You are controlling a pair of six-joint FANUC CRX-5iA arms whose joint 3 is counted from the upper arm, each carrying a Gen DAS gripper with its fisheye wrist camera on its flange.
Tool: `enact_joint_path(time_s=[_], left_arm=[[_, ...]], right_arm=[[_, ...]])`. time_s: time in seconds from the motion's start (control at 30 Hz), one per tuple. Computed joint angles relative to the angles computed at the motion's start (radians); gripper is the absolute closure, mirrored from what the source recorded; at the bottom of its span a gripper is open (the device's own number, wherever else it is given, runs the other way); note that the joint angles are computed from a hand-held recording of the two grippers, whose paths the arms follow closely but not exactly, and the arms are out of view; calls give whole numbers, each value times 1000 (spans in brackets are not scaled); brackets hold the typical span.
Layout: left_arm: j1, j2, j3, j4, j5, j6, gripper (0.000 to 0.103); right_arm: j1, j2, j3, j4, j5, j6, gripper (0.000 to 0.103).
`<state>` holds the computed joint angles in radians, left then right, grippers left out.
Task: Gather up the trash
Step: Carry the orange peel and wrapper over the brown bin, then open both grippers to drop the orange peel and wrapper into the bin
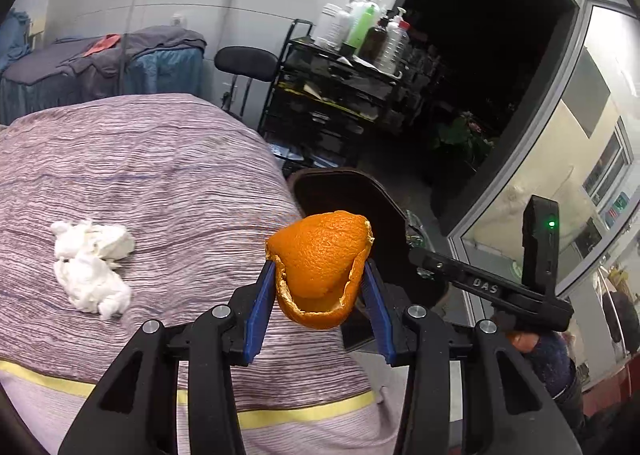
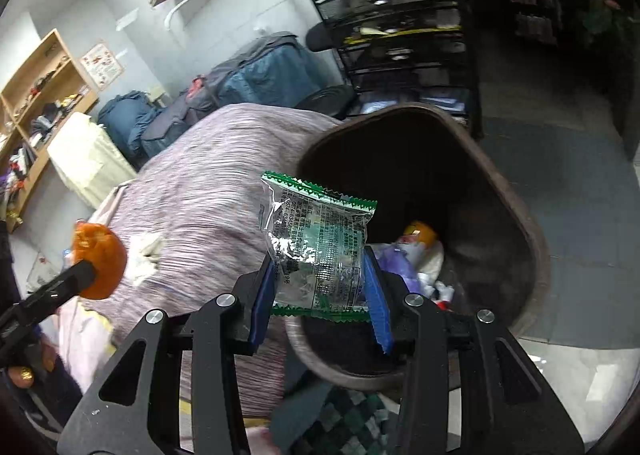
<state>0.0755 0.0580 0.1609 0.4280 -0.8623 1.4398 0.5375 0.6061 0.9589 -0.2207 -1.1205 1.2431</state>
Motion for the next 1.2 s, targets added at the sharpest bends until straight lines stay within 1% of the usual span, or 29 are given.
enact_joint_path(time_s=[0.17,0.23,0.3,0.37,0.4,0.5,0.63,0.73,0.83,0.93,1.07,1.2], left_arm=[[-36,30,36,-16,-15,8,61],[-45,40,44,-13,-21,8,60],[-55,50,53,-10,-25,8,61],[-63,58,61,-15,-29,11,61],[-66,62,65,-17,-32,13,61],[-70,72,71,-11,-43,11,60],[-76,96,95,-11,-59,10,61],[-78,110,103,14,-66,-9,60],[-80,133,123,31,-75,-20,60],[-89,159,158,21,-94,-19,61],[-100,204,223,2,-128,-16,61],[-108,243,282,-18,-160,-7,60]], right_arm=[[-8,20,-15,54,-2,-42,61],[-14,30,-13,51,-9,-47,60],[-14,41,-10,64,-14,-53,52],[-13,40,-27,75,-4,-65,29],[-13,33,-44,78,7,-74,26],[-15,15,-75,75,20,-84,25],[-16,-36,-148,81,67,-89,25],[-11,-79,-210,106,112,-101,23],[-13,-98,-229,117,131,-108,23],[-14,-127,-270,150,167,-140,23],[-20,-143,-291,177,189,-175,19],[-27,-147,-298,201,197,-203,19]])
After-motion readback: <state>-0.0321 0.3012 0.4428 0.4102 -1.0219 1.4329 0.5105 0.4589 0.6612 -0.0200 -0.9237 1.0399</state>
